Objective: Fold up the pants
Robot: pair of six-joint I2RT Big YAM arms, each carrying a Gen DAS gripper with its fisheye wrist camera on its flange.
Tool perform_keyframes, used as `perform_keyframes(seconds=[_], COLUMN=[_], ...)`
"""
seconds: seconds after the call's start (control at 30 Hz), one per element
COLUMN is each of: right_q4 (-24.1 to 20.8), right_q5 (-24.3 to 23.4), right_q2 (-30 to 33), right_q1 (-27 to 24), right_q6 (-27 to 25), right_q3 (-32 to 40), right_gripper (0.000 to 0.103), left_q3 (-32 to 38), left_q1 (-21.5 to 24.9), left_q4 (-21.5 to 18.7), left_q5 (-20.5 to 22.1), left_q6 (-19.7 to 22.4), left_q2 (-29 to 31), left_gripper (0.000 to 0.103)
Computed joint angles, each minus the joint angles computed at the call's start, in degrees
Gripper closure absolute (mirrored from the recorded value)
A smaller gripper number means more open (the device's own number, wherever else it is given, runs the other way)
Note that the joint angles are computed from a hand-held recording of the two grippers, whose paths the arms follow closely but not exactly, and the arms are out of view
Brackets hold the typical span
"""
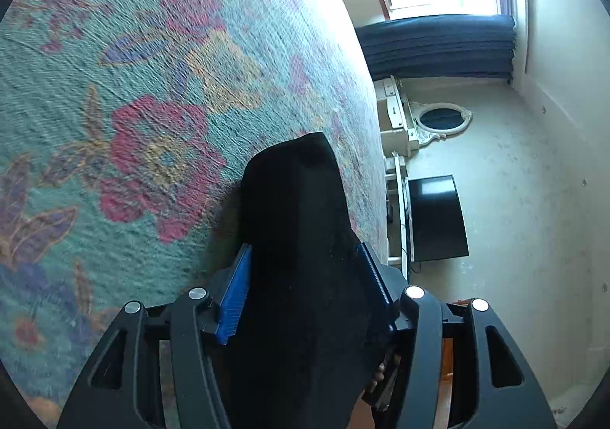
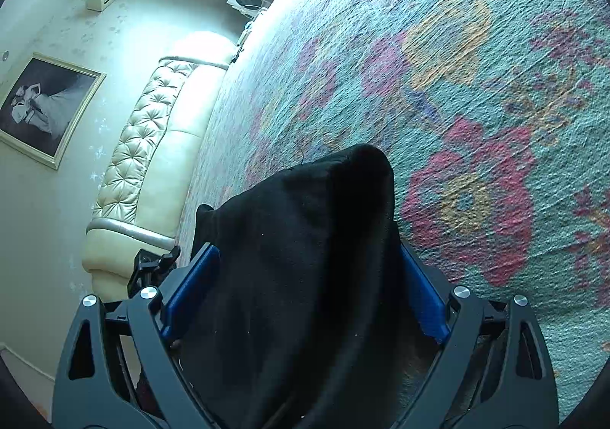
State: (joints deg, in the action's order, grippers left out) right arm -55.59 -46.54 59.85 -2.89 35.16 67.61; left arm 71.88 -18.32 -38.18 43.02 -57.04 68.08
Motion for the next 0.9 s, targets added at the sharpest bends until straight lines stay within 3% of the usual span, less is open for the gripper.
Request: perform_keyframes(seconds=[0.07, 0.2, 0.27, 0.3, 0.33, 0.37, 0.47, 0.6, 0.9], right_q4=[-0.3, -0.96, -0.64, -0.65, -1.76, -1.78, 0.1, 1.6, 7.27], right_q5=[-1.63, 0.52, 2.05, 2.63, 3.81, 3.63, 4.87, 6.65, 7.59], right_q2=[0.0, 1.09, 1.78, 2.08, 2.61, 2.83, 1.93, 1.9, 9.46], right_q1=[-1.15, -0.37, 0.74, 1.18, 1.74, 1.93, 2.5, 3.17, 4.95], right_q6=[-0.56, -2.09, -1.91, -1.87, -2.44, -2.09, -1.09, -1.43, 0.72], right_q3=[-0.32, 0.74, 1.33, 1.61, 2.1, 1.89, 1.21, 2.14, 7.61], right_gripper=[0.011, 0.011, 0.014, 0.022, 0.046, 0.052, 0.058, 0.062, 0.063], left_q3=[2.25, 3.98, 5.18, 5.81, 6.35, 6.53, 9.5, 15.55, 24.53], left_q1=[-0.35, -1.1, -1.5, -1.8, -2.09, -2.28, -3.4, -5.59, -4.56], left_q4=[-3.18, -3.97, -6.64, -7.89, -9.1, -9.51, -12.91, -19.69, -24.03], left_q5=[-0.52, 0.46, -0.91, -1.84, -2.76, -3.26, -5.75, -12.6, -18.04], left_q6=[2.84, 5.23, 7.23, 8.18, 9.24, 9.91, 12.34, 18.74, 22.51], left_q2=[2.47, 4.98, 5.51, 5.89, 6.19, 6.25, 7.38, 9.6, 15.37], left_gripper=[0.048, 0.048, 0.06, 0.064, 0.071, 0.073, 0.075, 0.077, 0.077])
